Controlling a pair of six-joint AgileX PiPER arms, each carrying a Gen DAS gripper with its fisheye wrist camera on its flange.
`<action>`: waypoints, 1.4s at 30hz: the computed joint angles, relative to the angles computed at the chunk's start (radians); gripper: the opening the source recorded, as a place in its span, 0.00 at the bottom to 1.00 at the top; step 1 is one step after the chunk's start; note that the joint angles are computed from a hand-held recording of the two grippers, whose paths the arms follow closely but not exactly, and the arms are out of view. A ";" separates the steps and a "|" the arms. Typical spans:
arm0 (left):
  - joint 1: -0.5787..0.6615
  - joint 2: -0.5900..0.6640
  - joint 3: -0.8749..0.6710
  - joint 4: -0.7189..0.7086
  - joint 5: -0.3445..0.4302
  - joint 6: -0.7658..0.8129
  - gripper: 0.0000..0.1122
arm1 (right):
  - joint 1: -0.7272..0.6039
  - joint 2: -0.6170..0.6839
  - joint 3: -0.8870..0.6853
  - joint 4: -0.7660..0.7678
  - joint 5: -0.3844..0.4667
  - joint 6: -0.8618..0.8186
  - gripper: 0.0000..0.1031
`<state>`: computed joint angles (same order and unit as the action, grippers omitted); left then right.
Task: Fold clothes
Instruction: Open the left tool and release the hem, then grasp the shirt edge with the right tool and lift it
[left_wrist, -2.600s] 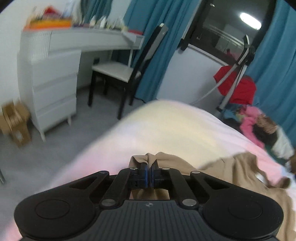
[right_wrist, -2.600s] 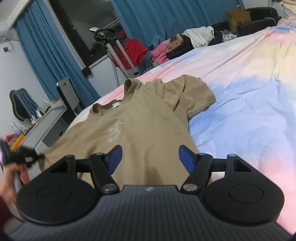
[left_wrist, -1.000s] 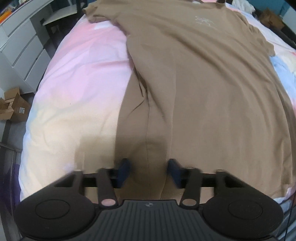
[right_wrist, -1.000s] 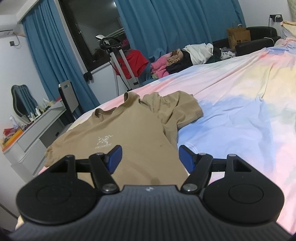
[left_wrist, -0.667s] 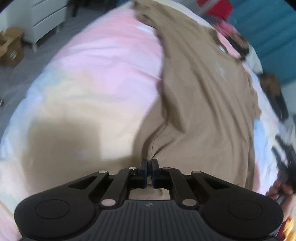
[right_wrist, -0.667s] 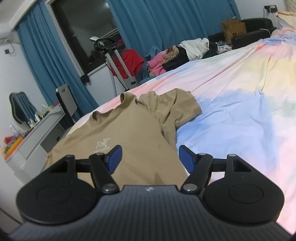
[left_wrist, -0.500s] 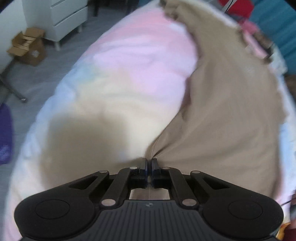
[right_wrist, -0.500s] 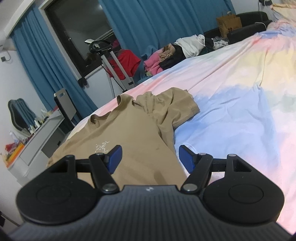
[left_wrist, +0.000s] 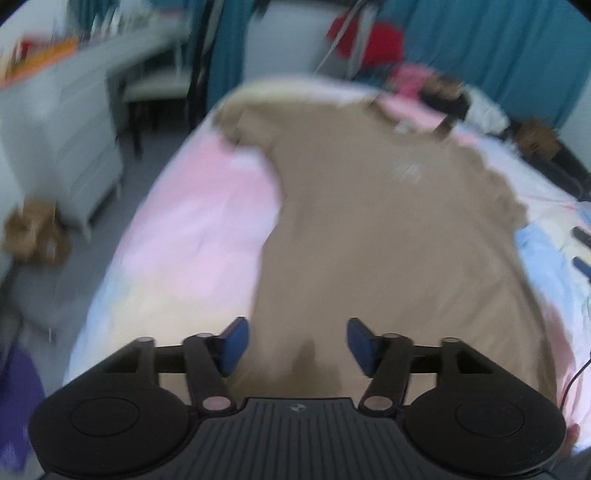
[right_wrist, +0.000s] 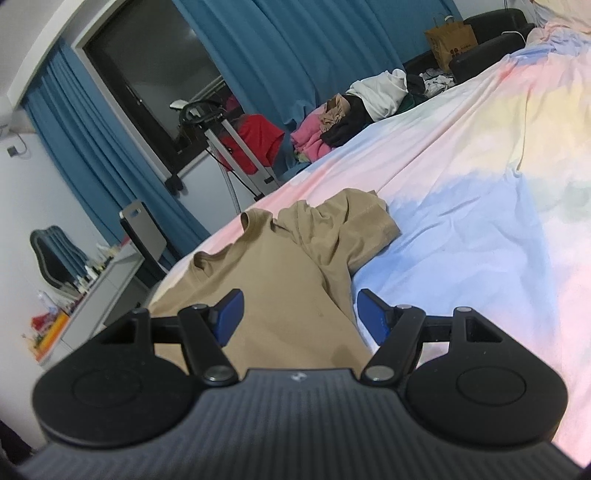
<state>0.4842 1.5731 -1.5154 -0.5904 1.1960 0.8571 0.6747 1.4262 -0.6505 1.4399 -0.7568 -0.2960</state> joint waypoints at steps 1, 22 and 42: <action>-0.031 -0.038 0.040 -0.036 -0.041 0.007 0.65 | 0.001 -0.003 0.004 -0.010 -0.002 0.007 0.69; -0.584 -0.114 0.644 -0.846 -0.831 0.539 0.91 | -0.392 0.292 -0.048 -0.726 0.139 0.839 0.69; -0.505 0.223 0.456 -0.993 -0.732 0.649 0.91 | -0.639 0.844 -0.733 -0.891 0.239 0.806 0.20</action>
